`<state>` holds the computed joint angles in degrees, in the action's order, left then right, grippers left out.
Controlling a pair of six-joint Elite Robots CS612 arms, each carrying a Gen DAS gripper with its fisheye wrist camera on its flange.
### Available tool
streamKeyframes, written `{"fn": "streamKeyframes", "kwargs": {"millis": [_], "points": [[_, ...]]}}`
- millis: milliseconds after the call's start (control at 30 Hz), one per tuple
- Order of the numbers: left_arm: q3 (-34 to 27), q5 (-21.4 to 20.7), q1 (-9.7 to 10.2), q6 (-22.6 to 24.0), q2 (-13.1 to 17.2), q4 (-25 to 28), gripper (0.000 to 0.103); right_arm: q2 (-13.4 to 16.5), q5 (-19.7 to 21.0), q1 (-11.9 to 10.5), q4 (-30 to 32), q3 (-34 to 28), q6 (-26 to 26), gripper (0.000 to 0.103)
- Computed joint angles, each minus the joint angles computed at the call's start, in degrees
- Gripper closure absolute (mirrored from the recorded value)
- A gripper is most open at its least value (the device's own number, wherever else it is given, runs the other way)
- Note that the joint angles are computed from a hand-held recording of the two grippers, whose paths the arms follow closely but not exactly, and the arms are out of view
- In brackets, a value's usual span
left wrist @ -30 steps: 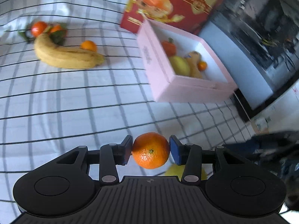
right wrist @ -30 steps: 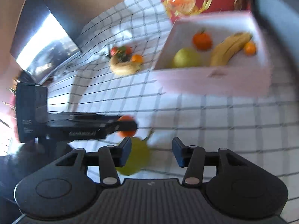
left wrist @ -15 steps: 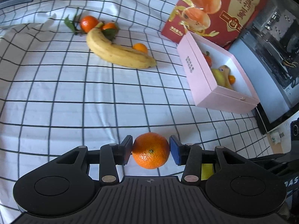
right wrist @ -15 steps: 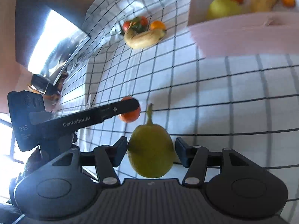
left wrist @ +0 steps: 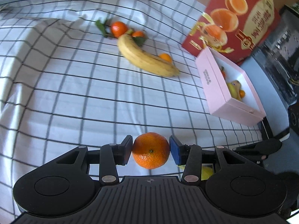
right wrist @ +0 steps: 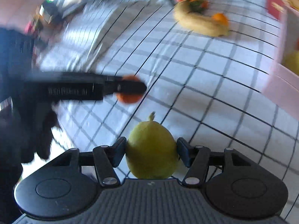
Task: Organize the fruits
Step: 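Lower the pear into the pink box and open the right gripper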
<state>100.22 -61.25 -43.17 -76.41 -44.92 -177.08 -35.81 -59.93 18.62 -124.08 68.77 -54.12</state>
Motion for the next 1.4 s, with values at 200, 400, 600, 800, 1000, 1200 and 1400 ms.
{"fn": "streamKeyframes", "kwargs": {"millis": [200, 400, 600, 800, 1000, 1200, 1400], "points": [[1.57, 0.97, -0.5, -2.83, -0.7, 0.32, 0.055, -1.42, -7.87, 2.55, -3.22, 2.15, -11.87, 0.044], [-0.52, 0.74, -0.72, 1.37, -0.43, 1.59, 0.055, -1.84, -7.55, 1.11, -5.15, 2.92, -10.05, 0.045], [-5.25, -1.42, 0.33, 11.76, 1.26, -3.88, 0.055, -2.58, 2.85, -3.63, -13.27, 3.15, 4.99, 0.045], [-10.75, -3.09, 1.33, 20.0, 2.66, -5.69, 0.055, -0.87, 13.31, -7.38, -41.24, 0.79, 30.02, 0.045], [-11.83, -5.58, 1.52, 19.49, 3.02, -2.46, 0.055, 8.48, 8.73, -6.44, -36.77, -14.9, 44.54, 0.045], [-8.62, -5.25, 1.63, 12.66, 1.44, 1.4, 0.055, 16.69, 7.0, -4.78, -24.61, -28.12, 50.35, 0.045], [-6.47, -5.35, 1.95, 7.32, 0.84, 2.84, 0.055, 18.09, 4.16, -3.85, -24.46, -29.94, 49.6, 0.044]]}}
